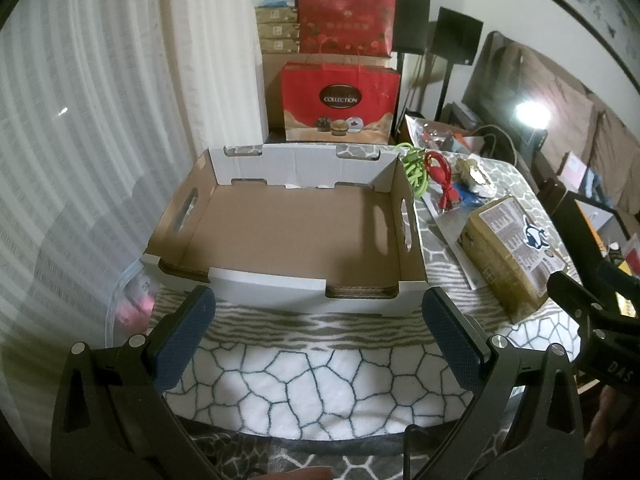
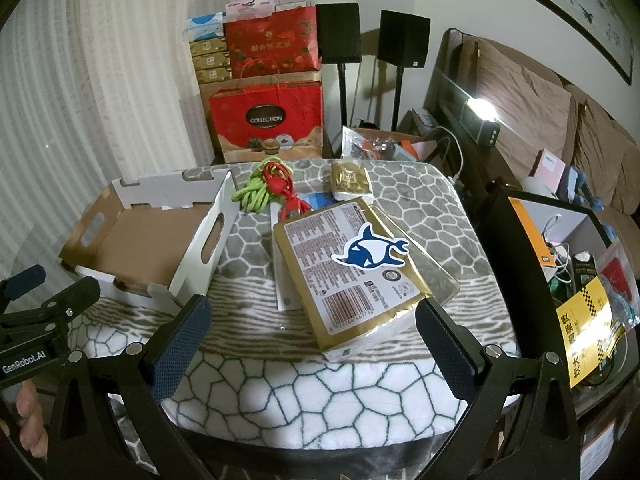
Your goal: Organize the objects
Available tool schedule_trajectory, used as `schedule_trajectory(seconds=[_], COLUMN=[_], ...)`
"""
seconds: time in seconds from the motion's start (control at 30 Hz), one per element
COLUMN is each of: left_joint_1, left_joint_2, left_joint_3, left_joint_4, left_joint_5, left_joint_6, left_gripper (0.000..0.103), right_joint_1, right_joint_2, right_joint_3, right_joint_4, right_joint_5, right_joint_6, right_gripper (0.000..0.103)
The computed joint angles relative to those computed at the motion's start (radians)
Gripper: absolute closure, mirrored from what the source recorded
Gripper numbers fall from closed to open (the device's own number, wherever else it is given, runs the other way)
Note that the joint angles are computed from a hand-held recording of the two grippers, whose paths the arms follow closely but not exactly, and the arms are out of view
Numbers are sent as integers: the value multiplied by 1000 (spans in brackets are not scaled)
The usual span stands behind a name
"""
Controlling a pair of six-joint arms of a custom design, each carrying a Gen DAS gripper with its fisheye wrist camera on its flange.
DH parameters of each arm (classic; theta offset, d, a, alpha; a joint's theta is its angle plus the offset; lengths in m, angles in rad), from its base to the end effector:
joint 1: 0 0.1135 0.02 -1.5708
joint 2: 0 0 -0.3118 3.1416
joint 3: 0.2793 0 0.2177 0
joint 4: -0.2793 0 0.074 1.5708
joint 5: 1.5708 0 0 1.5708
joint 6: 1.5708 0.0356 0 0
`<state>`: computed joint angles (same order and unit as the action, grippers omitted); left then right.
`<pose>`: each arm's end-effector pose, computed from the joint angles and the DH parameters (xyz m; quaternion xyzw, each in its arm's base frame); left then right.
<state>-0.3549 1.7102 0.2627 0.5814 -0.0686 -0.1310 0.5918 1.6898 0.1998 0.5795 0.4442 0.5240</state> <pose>0.2067 -0.0740 0.1386 0.0930 0.9335 -0.0517 0.3425 0.1736 0.0982 0.1355 0.0401 0.9246 -0.0094 0.3786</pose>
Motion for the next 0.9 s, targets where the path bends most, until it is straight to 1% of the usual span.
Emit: schedule_trajectory(seconds=[0.9], left_joint_1=[-3], left_joint_2=[-8], left_joint_3=[-2], left_joint_4=[-5], left_joint_5=[-3], left_joint_6=[3], left_gripper=[0], right_joint_1=[-4], right_joint_2=[0], right_joint_3=[0], right_joint_4=[3], right_joint_5=[-1], right_joint_6=[-4], right_gripper=[0])
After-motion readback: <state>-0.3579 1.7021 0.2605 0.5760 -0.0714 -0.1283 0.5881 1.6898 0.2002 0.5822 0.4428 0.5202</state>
